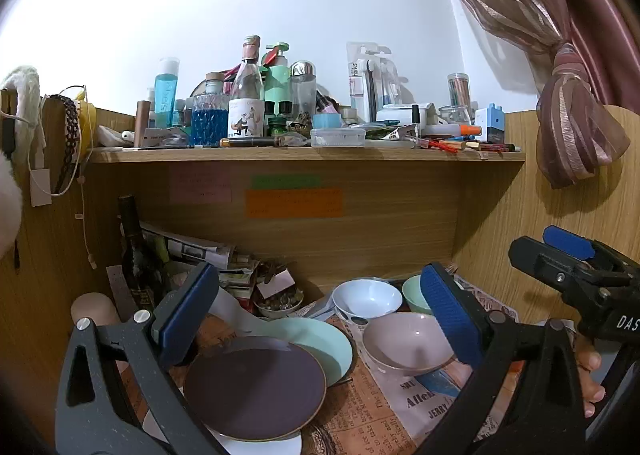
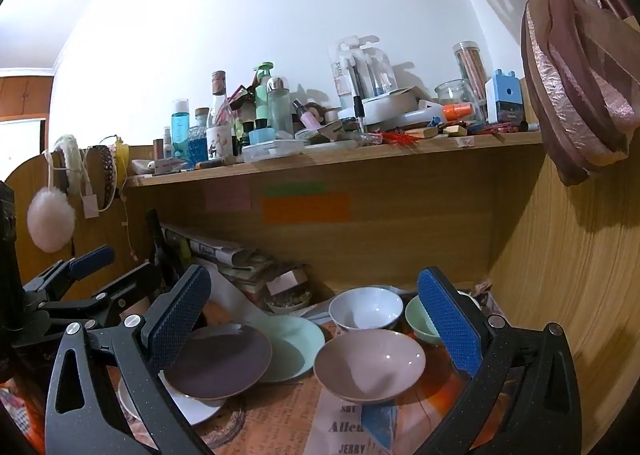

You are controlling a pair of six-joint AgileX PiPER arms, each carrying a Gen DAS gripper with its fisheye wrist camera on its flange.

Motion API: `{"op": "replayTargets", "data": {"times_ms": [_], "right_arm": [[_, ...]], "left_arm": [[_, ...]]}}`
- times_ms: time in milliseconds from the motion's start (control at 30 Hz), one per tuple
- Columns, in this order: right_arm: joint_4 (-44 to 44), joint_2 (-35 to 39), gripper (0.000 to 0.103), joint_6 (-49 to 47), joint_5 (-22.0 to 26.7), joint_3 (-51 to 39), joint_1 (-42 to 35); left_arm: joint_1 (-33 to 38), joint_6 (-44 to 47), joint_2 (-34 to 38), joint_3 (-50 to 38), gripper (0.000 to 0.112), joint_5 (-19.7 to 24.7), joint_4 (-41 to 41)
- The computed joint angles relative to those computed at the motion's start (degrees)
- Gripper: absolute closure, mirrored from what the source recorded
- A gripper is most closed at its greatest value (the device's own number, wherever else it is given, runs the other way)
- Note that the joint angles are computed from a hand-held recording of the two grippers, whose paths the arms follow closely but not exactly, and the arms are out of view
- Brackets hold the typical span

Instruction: Organize plates and bowls

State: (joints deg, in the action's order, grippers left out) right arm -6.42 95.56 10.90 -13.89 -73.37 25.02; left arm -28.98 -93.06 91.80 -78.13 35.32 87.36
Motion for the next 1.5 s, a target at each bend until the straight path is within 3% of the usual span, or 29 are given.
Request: {"op": "replayTargets", "data": {"times_ms": [800, 1500], "right_arm": [[2.1, 0.3, 0.0, -3.3, -0.4, 0.1, 0.5], [-3.8, 1.1, 0.0, 3.3, 0.5, -1.3, -0.1]], "left_arm": [[-0.3, 0.8, -0.1, -0.7, 0.01, 0.2, -0.2], [-0.4, 0.4, -0.2, -0.4, 0.01, 0.2, 0.1]]}}
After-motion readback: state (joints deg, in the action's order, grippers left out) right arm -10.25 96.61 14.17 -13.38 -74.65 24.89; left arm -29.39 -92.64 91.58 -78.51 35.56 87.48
